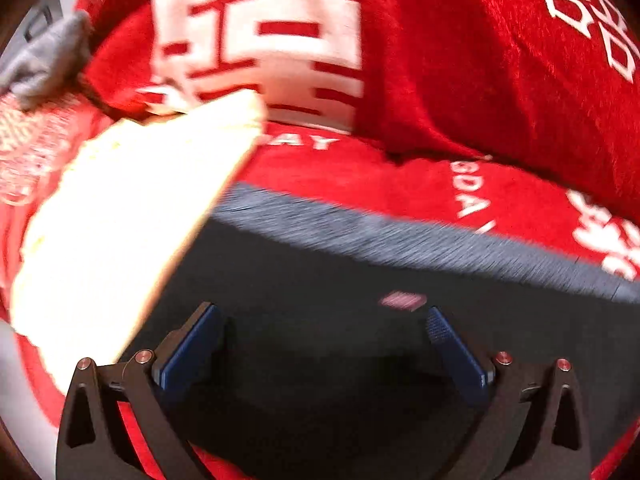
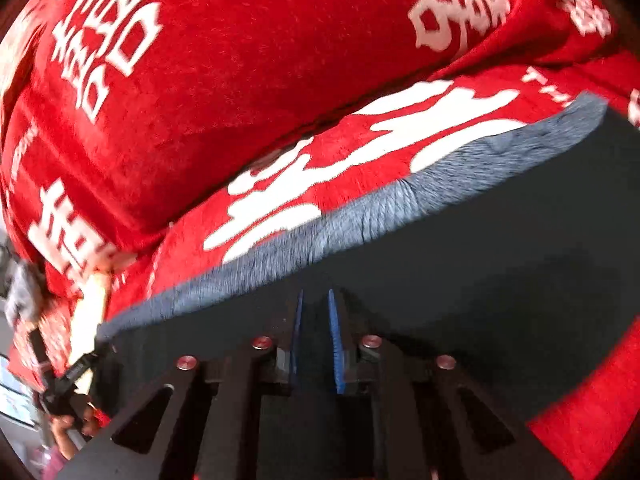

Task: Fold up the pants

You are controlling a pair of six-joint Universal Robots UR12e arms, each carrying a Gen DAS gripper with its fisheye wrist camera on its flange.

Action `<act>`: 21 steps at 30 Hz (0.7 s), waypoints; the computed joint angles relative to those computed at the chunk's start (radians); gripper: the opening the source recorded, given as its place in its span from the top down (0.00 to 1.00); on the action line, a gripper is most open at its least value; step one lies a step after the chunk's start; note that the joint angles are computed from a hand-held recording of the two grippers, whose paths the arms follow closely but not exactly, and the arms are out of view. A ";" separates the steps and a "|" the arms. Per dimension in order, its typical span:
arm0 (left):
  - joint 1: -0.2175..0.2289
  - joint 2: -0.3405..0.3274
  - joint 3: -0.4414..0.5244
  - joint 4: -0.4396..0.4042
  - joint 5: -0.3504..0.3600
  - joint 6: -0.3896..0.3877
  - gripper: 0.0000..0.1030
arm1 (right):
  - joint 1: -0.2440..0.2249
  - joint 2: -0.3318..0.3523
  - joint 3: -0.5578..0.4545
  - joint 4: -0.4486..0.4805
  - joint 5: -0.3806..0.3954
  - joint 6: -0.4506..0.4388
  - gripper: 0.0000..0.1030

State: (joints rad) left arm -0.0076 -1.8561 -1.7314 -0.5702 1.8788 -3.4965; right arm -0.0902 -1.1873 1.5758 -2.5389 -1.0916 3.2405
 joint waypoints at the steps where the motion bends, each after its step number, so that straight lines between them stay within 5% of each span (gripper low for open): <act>1: -0.001 0.015 -0.024 0.010 0.038 0.010 0.00 | 0.004 -0.014 0.014 0.012 0.015 -0.019 0.82; 5: 0.020 0.030 -0.061 -0.026 0.110 0.004 0.00 | 0.017 -0.073 0.085 0.084 0.161 -0.118 0.76; 8: 0.058 0.048 -0.110 0.025 0.006 -0.015 0.00 | 0.039 -0.088 0.116 0.162 0.282 -0.196 0.70; 11: 0.056 0.045 -0.103 0.013 0.011 -0.004 0.00 | 0.070 -0.084 0.122 0.299 0.398 -0.263 0.70; 16: 0.070 0.045 -0.116 0.052 -0.030 0.023 0.00 | 0.103 -0.056 0.116 0.288 0.427 -0.194 0.70; 21: 0.072 0.052 -0.127 0.066 -0.039 0.027 0.00 | 0.089 -0.057 0.122 0.322 0.473 -0.129 0.70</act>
State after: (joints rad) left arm 0.0647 -1.8046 -1.8583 -0.5042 1.8393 -3.4690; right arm -0.0011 -1.2443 1.6976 -2.2165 -0.6182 3.1119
